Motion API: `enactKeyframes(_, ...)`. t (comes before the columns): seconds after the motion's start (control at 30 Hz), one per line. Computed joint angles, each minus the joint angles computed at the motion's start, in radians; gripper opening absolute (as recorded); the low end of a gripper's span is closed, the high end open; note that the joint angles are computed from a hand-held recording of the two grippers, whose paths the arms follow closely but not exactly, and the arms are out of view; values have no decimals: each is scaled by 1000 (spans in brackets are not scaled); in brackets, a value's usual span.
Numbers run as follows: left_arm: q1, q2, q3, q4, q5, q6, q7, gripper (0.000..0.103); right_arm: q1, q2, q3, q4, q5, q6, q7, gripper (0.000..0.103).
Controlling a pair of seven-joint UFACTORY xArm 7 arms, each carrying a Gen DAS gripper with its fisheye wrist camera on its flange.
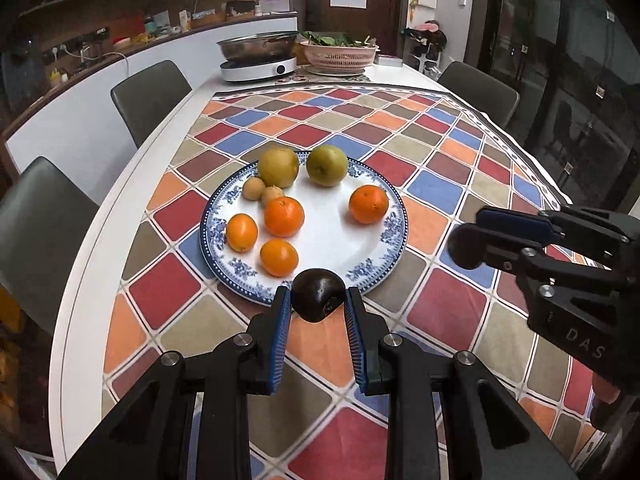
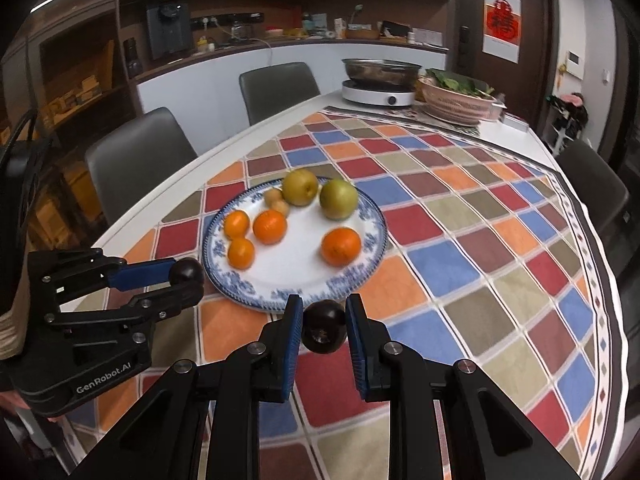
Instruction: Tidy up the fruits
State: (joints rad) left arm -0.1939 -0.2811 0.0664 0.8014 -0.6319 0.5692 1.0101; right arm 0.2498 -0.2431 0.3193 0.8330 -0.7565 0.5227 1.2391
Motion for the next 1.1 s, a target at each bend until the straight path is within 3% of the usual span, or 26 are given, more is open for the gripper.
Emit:
enactKeyframes(0.33,26,121,-14,113,-59,51,80,28,26,160,-68,126,-1,-61,-88,23)
enactKeyframes(0.67,74,240,-76,216,-48,72,58,28,61,246,-147,202,5,-68,-122,23)
enactKeyframes(0.7,78,245,-81,219,-48,72,59,29,63,246,-151,201,0,-66,-109,23)
enactKeyframes(0.8,80,242,-95,209,-41,37,54,48,66,235,-155,196,-27,-38,-68,25)
enactKeyframes(0.87,80,233,-98,197,-49,15,55,51,67,225,-153,190,-31,-11,-50,31)
enactKeyframes(0.93,80,219,-96,184,-53,6,54,53,67,205,-145,178,-64,33,2,44)
enactKeyframes(1.07,75,177,-90,139,-29,-44,21,57,62,161,-126,146,-79,77,45,49)
enactKeyframes(1.1,73,167,-89,129,-16,-60,1,57,60,151,-119,141,-84,91,57,55)
